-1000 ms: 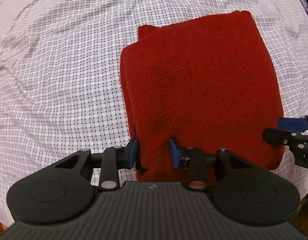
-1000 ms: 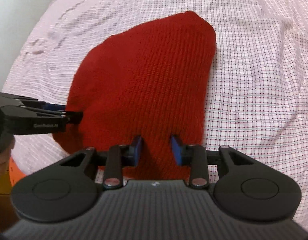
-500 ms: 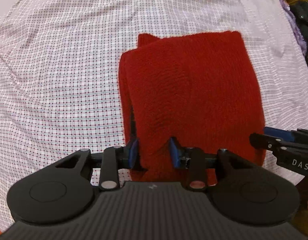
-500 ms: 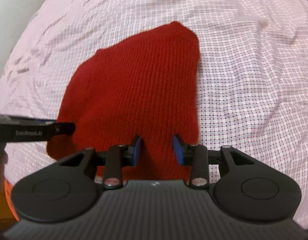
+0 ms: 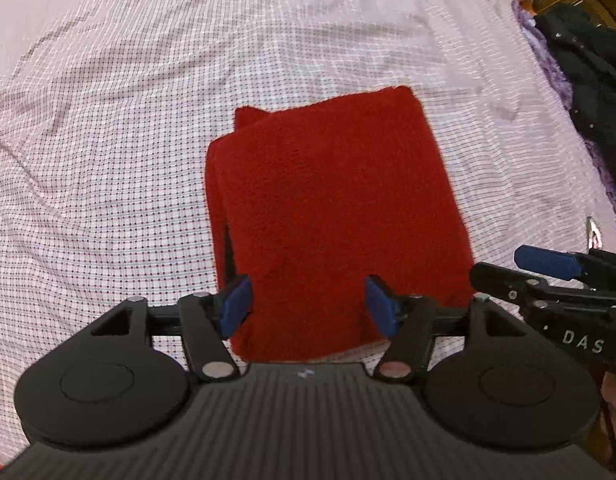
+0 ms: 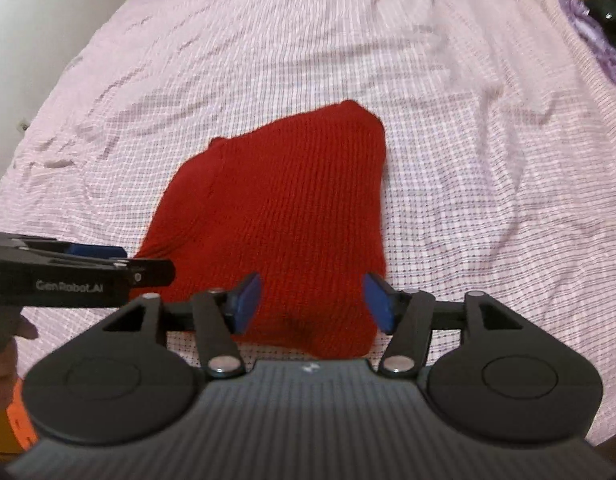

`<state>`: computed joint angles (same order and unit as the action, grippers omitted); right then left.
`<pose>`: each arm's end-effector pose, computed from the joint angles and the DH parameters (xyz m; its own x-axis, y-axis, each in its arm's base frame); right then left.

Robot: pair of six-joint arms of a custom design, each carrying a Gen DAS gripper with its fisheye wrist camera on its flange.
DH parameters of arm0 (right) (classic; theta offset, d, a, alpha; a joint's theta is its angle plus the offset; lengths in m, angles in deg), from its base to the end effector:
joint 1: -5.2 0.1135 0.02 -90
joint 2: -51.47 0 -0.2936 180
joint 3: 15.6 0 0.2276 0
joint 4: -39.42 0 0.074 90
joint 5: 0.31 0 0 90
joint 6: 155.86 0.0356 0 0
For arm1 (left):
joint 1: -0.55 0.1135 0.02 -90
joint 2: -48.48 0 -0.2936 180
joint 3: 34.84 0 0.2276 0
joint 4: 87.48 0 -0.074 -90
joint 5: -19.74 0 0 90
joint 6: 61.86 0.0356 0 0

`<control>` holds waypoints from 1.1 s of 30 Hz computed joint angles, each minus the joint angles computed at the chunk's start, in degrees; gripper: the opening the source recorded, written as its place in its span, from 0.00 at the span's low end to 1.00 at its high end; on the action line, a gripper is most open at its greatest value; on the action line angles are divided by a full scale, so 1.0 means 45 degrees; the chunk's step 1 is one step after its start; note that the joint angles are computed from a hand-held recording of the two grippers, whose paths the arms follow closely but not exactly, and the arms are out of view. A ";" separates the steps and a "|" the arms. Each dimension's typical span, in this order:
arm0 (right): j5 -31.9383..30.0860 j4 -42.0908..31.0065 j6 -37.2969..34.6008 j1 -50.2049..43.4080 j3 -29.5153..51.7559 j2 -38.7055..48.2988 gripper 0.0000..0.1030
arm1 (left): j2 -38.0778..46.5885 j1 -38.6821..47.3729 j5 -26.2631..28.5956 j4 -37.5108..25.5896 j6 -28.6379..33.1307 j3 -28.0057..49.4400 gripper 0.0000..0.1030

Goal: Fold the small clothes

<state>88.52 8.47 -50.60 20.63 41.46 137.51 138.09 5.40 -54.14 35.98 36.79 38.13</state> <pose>0.2444 0.0682 0.2013 -0.8774 0.0308 -0.4787 -0.0466 0.9878 0.1489 0.2673 0.0128 0.2383 -0.9431 0.0650 -0.3260 0.1423 0.9652 -0.2192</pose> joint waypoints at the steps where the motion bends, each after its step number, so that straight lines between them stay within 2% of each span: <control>1: 0.0139 0.0050 0.0080 0.0102 -0.0098 -0.0159 0.66 | -0.0184 0.0010 0.0045 0.0052 -0.0076 -0.0087 0.73; 5: 0.0724 0.0442 0.0498 0.0568 -0.0525 -0.0547 0.75 | -0.0289 -0.0135 -0.0071 -0.0133 -0.0224 -0.0106 0.81; 9: 0.1084 0.0802 0.0806 0.0998 -0.0844 -0.0574 0.76 | -0.0436 -0.0392 -0.0460 0.0317 -0.0360 -0.0533 0.86; 14: 0.1439 0.0827 0.1033 0.1296 -0.0902 -0.0270 0.77 | -0.0396 -0.0814 -0.1341 0.0861 -0.0468 -0.0996 0.86; 21: 0.1513 0.0963 0.1199 0.1356 -0.0911 0.0039 0.78 | 0.0026 -0.1007 -0.1694 0.1245 -0.0917 -0.1191 0.86; 33: 0.1374 0.1034 0.1262 0.1107 -0.0737 0.0518 0.78 | 0.0667 -0.1051 -0.1823 0.1133 -0.1222 -0.0919 0.86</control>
<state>94.70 13.12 -44.92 25.61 38.14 139.84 141.09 0.67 -62.35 41.08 31.29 33.99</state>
